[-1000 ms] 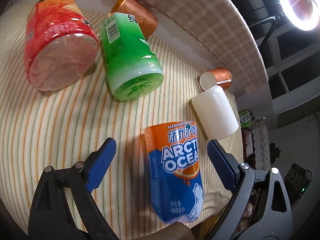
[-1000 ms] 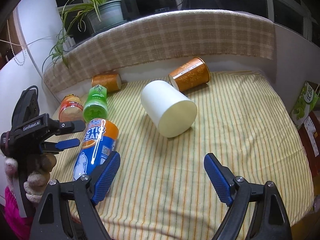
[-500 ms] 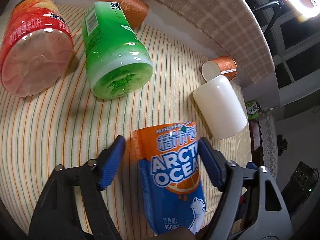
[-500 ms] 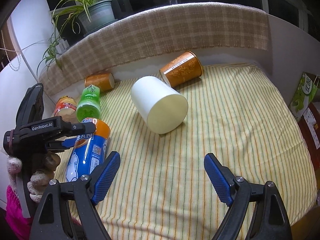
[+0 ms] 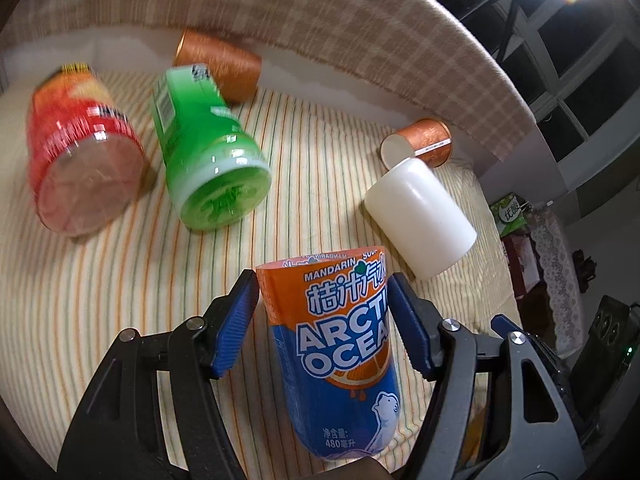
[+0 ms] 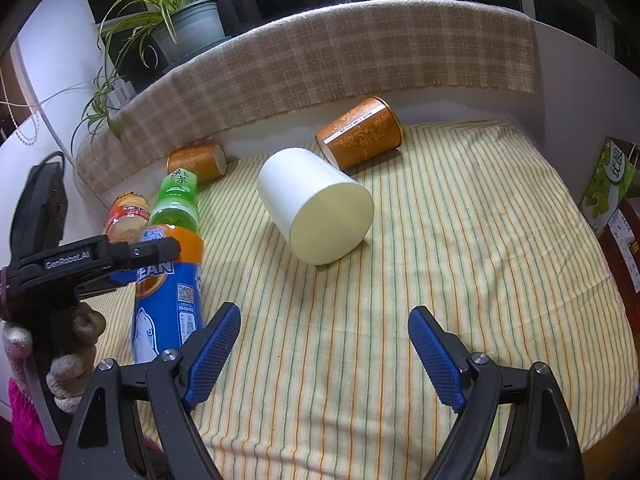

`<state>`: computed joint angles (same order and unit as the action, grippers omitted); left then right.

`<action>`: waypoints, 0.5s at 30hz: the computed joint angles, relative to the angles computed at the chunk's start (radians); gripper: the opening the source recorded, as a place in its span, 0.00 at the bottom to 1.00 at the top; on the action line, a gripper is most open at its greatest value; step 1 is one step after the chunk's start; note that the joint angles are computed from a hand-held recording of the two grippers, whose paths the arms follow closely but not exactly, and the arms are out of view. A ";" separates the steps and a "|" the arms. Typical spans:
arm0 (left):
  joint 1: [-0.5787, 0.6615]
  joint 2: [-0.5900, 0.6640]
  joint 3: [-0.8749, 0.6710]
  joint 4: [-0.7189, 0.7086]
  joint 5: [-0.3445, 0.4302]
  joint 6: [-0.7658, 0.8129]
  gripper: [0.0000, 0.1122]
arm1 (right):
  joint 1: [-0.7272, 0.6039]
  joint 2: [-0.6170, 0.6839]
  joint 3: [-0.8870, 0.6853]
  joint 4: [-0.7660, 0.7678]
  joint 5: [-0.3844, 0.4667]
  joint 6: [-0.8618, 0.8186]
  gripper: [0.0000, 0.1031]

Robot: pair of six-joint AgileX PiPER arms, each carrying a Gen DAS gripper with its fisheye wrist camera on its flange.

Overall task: Flip cup upright
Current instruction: 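Rotate the held cup with the left tool until its open rim faces up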

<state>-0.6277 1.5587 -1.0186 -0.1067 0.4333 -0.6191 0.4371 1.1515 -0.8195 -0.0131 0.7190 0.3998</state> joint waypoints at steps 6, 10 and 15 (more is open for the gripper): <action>-0.078 -0.040 -0.012 0.303 0.037 -0.263 0.61 | 0.007 0.000 0.000 -0.004 0.000 0.011 0.85; -0.133 -0.059 -0.019 0.485 0.074 -0.417 0.61 | 0.013 -0.001 -0.003 -0.009 0.002 0.020 0.85; -0.188 -0.070 -0.029 0.652 0.122 -0.544 0.61 | 0.017 -0.002 -0.006 -0.009 0.004 0.027 0.85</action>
